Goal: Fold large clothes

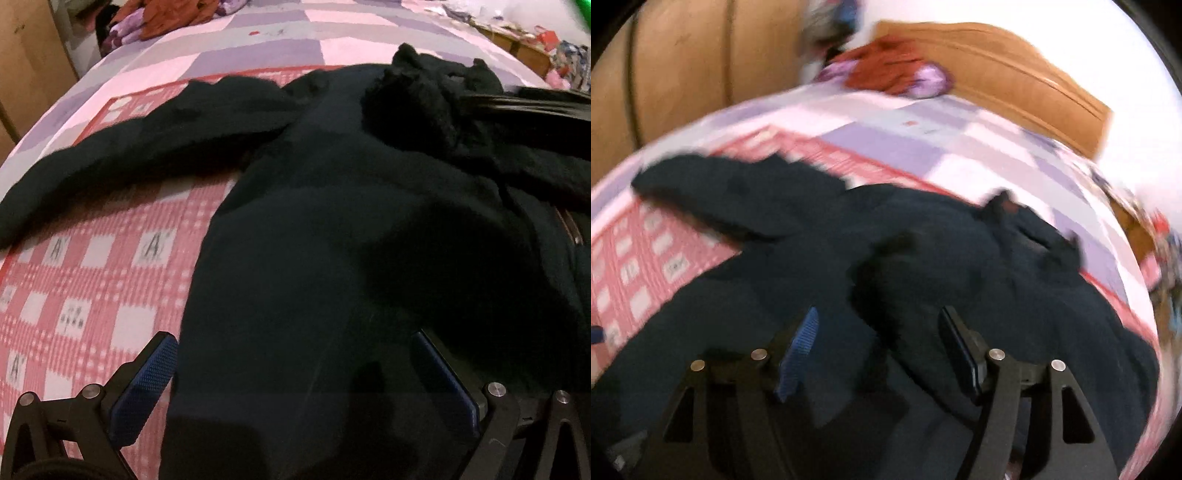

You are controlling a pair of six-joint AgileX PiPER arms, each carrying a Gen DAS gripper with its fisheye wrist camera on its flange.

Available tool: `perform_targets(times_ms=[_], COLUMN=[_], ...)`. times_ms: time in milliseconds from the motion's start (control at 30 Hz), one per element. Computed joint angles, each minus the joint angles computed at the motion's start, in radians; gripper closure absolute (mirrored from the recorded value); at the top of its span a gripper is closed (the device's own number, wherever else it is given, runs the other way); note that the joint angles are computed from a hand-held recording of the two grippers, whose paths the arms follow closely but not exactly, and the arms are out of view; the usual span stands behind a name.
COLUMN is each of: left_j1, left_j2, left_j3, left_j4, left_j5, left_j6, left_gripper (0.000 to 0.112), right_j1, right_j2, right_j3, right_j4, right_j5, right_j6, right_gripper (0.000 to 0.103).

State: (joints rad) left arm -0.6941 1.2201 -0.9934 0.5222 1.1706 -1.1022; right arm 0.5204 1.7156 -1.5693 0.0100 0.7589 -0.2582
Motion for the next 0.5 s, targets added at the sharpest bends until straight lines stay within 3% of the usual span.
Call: perform_targets(times_ms=[133, 267, 367, 400, 500], left_j1=[0.056, 0.112, 0.161, 0.174, 0.194], left_j2=[0.081, 0.219, 0.341, 0.388, 0.525], left_j3=[-0.076, -0.216, -0.362, -0.420, -0.601], left_j4=[0.002, 0.029, 0.017, 0.013, 0.009], left_j5=[-0.049, -0.108, -0.146, -0.154, -0.172], left_j6=[0.063, 0.114, 0.140, 0.143, 0.145], left_gripper=[0.009, 0.009, 0.009, 0.009, 0.009], right_j1=[-0.170, -0.358, -0.450, -0.454, -0.408], right_j2=[-0.091, 0.055, 0.160, 0.154, 0.047], right_j3=[0.072, -0.122, -0.184, -0.135, 0.104], right_j4=[-0.277, -0.396, -0.312, -0.285, -0.358], right_j5=[-0.059, 0.065, 0.148, 0.123, -0.057], right_j6=[0.264, 0.394, 0.278, 0.221, 0.159], right_gripper=[0.032, 0.032, 0.032, 0.032, 0.032])
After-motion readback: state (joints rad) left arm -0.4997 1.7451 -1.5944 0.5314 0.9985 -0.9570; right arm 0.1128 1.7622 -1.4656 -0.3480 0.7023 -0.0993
